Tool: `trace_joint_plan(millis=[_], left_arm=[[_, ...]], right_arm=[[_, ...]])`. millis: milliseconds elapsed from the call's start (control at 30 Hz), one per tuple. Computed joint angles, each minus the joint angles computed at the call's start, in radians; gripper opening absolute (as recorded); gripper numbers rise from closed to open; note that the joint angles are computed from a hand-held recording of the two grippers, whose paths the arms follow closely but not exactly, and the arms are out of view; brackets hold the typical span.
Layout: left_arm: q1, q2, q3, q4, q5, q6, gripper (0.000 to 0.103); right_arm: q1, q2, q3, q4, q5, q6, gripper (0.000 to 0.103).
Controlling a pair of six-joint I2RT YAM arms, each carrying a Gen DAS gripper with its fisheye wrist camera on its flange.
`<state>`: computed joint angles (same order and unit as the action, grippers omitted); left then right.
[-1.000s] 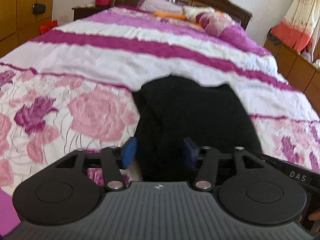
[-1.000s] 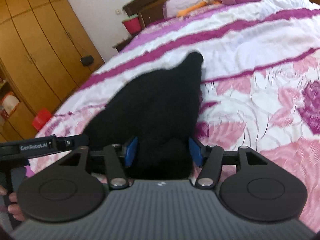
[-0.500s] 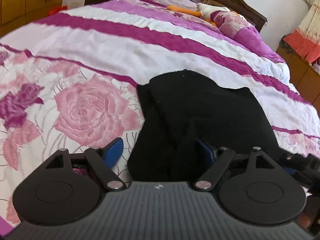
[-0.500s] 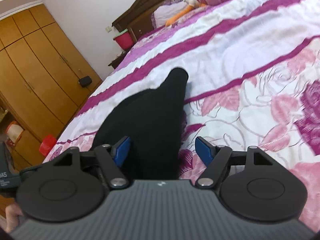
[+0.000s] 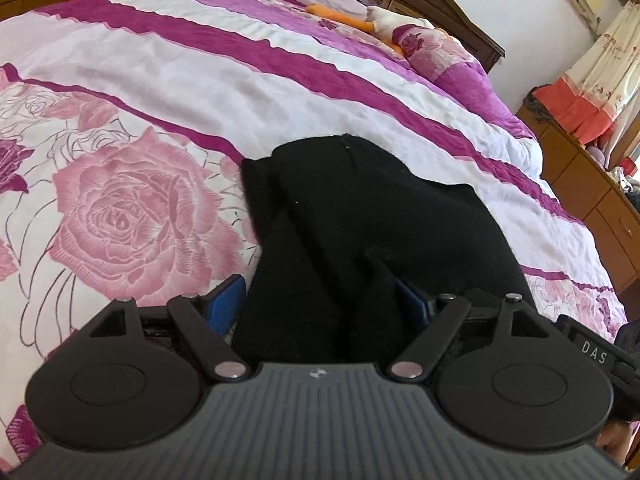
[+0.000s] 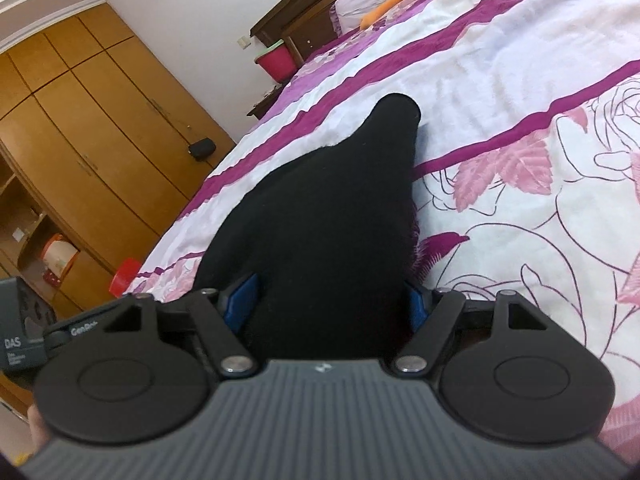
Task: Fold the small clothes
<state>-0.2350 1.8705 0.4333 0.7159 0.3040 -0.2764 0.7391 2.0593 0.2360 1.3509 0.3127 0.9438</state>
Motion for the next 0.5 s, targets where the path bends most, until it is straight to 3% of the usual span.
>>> trace_joint_plan(millis=[500], left_arm=[[0.021, 0.023, 0.002, 0.022, 0.038, 0.018, 0.083]], right_arm=[[-0.019, 0.030, -0.018, 0.072, -0.038, 0.011, 0.074]])
